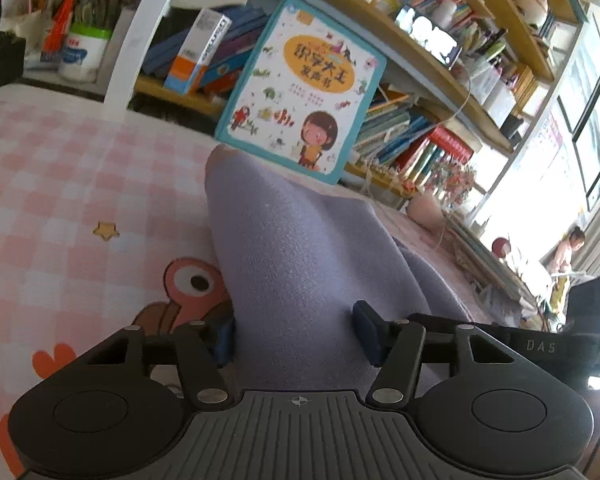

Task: Fold clothes
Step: 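Lift the folded edge with the right gripper and fold it over the stack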

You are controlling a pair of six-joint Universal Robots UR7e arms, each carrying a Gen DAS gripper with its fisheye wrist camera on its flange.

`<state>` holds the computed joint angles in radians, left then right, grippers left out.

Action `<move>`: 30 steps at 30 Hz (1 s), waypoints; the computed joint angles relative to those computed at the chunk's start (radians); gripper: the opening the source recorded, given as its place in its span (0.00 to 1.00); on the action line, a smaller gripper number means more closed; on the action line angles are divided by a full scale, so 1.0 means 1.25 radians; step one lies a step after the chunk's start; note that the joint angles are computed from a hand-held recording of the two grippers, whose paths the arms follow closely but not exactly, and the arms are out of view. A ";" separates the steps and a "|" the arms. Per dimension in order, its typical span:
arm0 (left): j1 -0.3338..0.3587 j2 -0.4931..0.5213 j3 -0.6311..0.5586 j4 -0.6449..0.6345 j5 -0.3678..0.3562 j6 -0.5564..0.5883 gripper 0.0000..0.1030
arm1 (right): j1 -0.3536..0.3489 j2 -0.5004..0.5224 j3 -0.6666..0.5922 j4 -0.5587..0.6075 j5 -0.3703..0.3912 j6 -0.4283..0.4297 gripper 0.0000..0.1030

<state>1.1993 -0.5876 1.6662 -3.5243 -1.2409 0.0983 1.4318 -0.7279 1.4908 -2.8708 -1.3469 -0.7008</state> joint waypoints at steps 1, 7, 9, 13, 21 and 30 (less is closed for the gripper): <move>0.000 0.000 -0.004 0.000 -0.002 0.005 0.57 | 0.001 0.002 -0.002 -0.007 0.006 -0.006 0.32; -0.001 0.008 -0.064 0.028 0.011 0.055 0.57 | 0.021 0.036 -0.054 -0.025 0.010 -0.050 0.32; 0.004 0.016 -0.099 0.051 0.011 0.063 0.58 | 0.029 0.060 -0.096 -0.014 0.009 -0.063 0.32; 0.019 0.047 -0.187 0.083 0.008 0.082 0.58 | 0.041 0.119 -0.213 0.046 0.011 -0.068 0.32; 0.056 0.131 -0.378 0.124 -0.009 0.096 0.58 | 0.061 0.269 -0.468 0.117 0.020 -0.048 0.32; 0.098 0.198 -0.539 0.190 -0.046 0.081 0.58 | 0.071 0.426 -0.743 0.235 0.012 -0.015 0.33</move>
<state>1.3222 -0.3404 0.9927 -3.2863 -1.2987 0.2000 1.5208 -0.1953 0.5625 -2.5774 -1.3317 -0.7192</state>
